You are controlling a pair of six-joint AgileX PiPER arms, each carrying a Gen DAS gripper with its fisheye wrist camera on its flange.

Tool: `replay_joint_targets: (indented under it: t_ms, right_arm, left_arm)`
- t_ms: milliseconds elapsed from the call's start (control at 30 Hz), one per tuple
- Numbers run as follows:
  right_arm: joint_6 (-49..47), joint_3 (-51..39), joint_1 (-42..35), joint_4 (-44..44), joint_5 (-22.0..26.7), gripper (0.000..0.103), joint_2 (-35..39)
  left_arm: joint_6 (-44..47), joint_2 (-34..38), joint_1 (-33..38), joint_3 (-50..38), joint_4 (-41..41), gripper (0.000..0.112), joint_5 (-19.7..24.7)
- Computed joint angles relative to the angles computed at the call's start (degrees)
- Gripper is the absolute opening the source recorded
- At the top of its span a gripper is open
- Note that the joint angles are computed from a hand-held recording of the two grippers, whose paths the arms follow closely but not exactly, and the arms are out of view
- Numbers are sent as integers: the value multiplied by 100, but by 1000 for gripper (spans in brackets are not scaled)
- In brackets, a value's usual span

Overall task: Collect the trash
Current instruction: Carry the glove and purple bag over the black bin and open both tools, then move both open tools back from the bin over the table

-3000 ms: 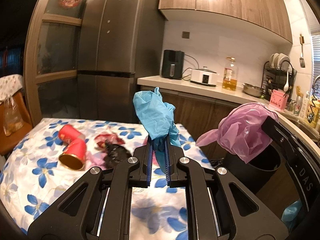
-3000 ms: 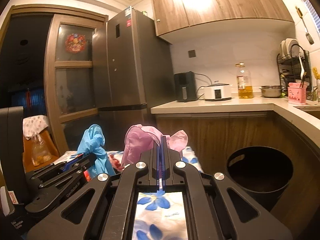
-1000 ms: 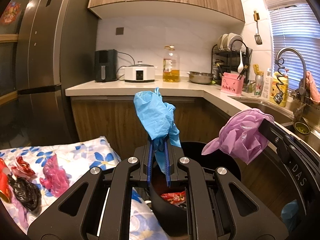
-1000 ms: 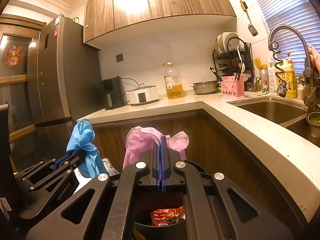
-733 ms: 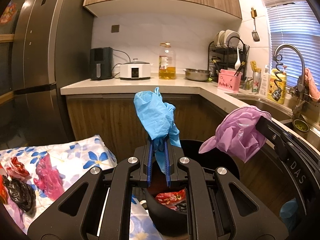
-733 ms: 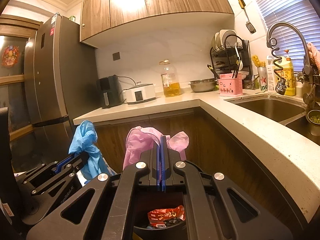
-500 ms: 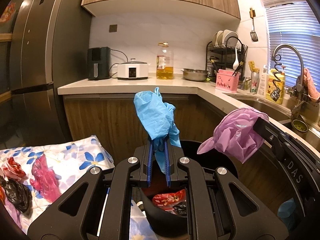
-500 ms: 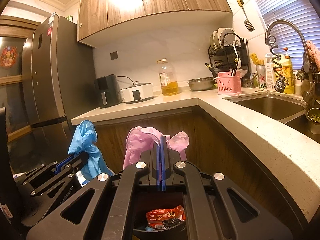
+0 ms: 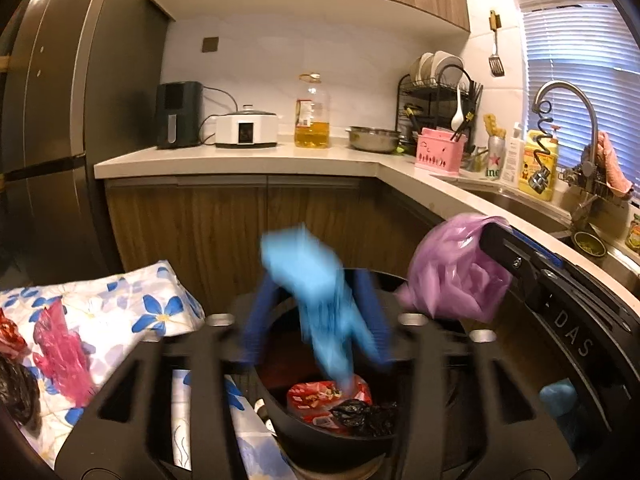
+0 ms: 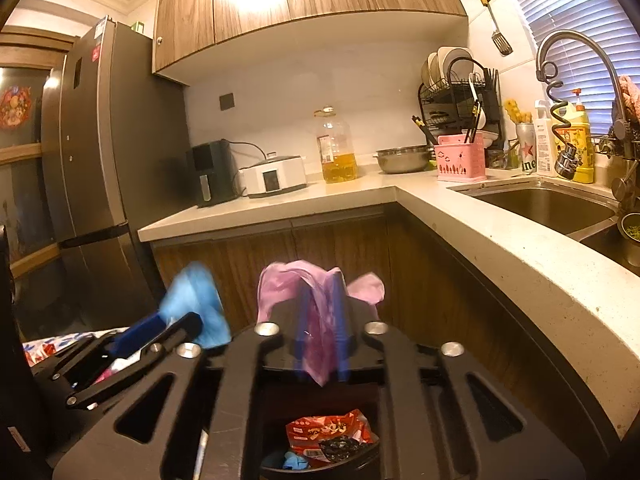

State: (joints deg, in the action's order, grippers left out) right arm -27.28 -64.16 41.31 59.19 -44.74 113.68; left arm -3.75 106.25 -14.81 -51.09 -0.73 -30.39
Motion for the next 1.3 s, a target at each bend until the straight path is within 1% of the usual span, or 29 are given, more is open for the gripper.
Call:
replay_joint_targets:
  t_ms: [33,133,200,267,333,367,400,500,667,900,1033,1167,1300]
  right_arm:
    - [55,17,-23,-34,17,37,1]
    - [47,55,-52,62,7,37,0]
    - [22,74,-52,127,24,38,-10]
    - [-26,123,-6,231,-50,46,-24]
    - [-59,153,45,320,-92,61,-34]
    - [-55,176,80,363,-119,65,-41]
    - [-18,217,118,384,-142,71,-59]
    - [6,264,201,439,-158,78,-76]
    - [-147,306,465,709,-276,82,-88]
    - [-278,370,794,951,-419,83,-133]
    - [-288,364,1009,1026,-503,83,-135]
    - [-363,243,1224,1097,-528,83,-45]
    - [-403,40,1459,1125,-487,83,126]
  left_arm:
    - [-185,3,45,30,170,61,-59]
    - [22,9,59,56,-139,68,-90]
    - [-29,4,127,76,-167,72,-42]
    - [-26,-35,188,163,-284,77,-55]
    - [123,-116,231,308,-540,80,-96]
    - [213,-153,243,364,-673,83,-105]
    - [329,-221,254,489,-859,85,-177]
    - [660,-419,253,859,-1338,89,-432]
    - [805,-717,358,1339,-1546,91,-584]
    - [771,-1147,633,2228,-1662,94,-1133]
    - [562,-1398,951,2637,-1516,94,-1271]
    - [541,-1557,1317,3025,-1456,94,-1514]
    - [300,-1669,1897,3362,-1134,94,-1676]
